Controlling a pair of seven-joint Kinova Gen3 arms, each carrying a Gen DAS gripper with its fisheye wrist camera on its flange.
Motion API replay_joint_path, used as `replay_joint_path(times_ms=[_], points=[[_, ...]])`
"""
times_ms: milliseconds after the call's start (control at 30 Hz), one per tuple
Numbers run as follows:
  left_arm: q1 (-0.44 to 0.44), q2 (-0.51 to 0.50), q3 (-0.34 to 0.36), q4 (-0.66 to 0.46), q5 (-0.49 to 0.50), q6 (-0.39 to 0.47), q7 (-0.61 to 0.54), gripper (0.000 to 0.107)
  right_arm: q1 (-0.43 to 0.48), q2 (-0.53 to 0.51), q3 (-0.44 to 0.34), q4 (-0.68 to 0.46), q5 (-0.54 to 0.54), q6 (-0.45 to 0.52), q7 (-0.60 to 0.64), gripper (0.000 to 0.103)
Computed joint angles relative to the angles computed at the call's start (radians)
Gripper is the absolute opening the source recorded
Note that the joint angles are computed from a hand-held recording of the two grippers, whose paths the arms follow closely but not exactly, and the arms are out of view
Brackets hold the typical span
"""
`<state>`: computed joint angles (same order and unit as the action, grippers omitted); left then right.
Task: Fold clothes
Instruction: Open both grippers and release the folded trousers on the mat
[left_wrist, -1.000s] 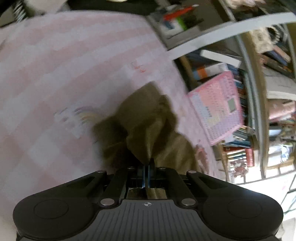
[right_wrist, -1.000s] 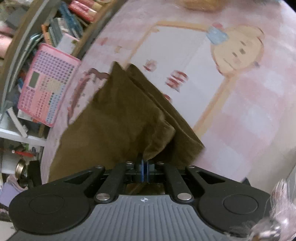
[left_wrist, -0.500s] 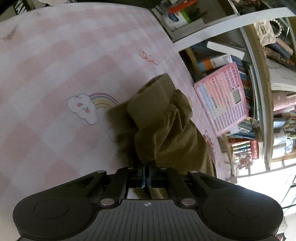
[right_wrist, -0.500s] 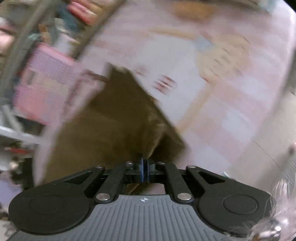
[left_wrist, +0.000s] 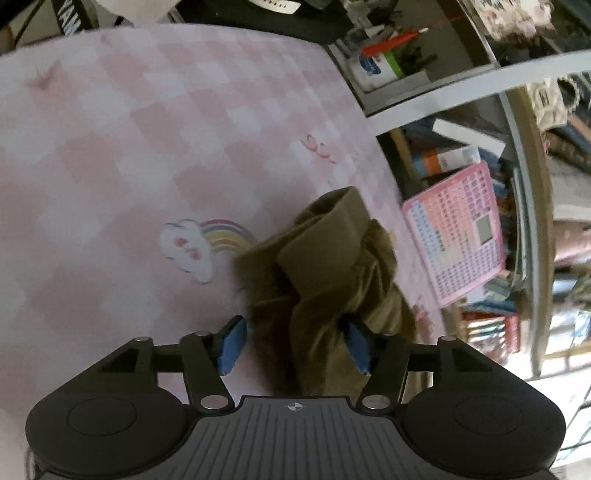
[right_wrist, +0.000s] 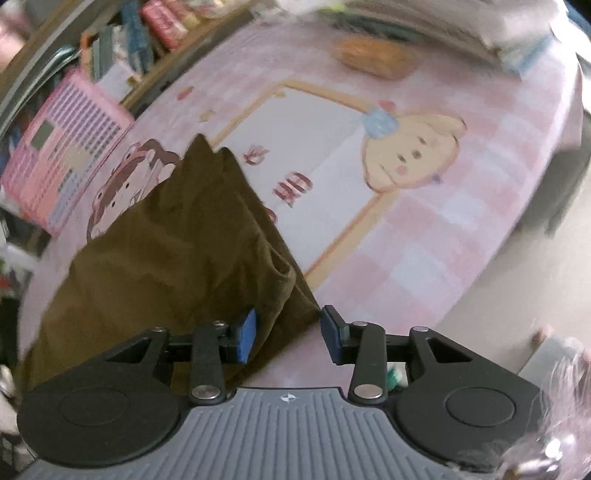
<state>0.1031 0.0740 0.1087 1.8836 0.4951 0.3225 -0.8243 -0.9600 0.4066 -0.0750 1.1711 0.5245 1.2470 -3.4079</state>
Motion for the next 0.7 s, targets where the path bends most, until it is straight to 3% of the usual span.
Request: replay_joint_path(times_ms=[33,67,100,233,333,400,500,600,700], points=[[0.016,0.014,-0.014,-0.007,0.007,-0.008,0.005,0.050,-0.002,0.017,0.007,-0.025,-0.002,0.013,0.031,0.028],[0.048,0.031,-0.045,-0.025,-0.002,0.000,0.023,0.032,-0.008,0.029,0.026,-0.039,-0.014,0.010,0.065,0.021],[0.065,0.046,-0.060,-0.046,-0.028,0.019,0.051,0.021,0.003,0.033,0.027,-0.041,-0.025,-0.010,0.091,0.014],[0.043,0.105,-0.004,-0.139,-0.183,0.026,0.103,0.011,0.052,0.097,0.006,-0.135,-0.004,0.014,0.247,0.012],[0.077,0.116,0.003,-0.167,-0.300,-0.070,0.110,0.009,0.085,0.151,0.038,-0.227,0.001,0.010,0.362,0.011],[0.158,0.095,-0.056,-0.171,-0.379,-0.152,0.139,0.009,0.080,0.163,0.101,-0.260,0.000,-0.040,0.422,0.011],[0.290,0.061,-0.188,-0.135,-0.440,-0.231,0.249,0.009,0.102,0.120,0.099,-0.214,0.037,-0.162,0.467,0.011],[0.385,0.108,-0.326,-0.116,-0.423,-0.167,0.371,0.009,0.157,0.090,0.075,-0.157,-0.030,-0.222,0.507,0.011],[0.515,0.163,-0.464,-0.160,-0.503,-0.045,0.484,0.010,0.260,0.087,-0.013,-0.104,-0.139,-0.246,0.565,0.011]])
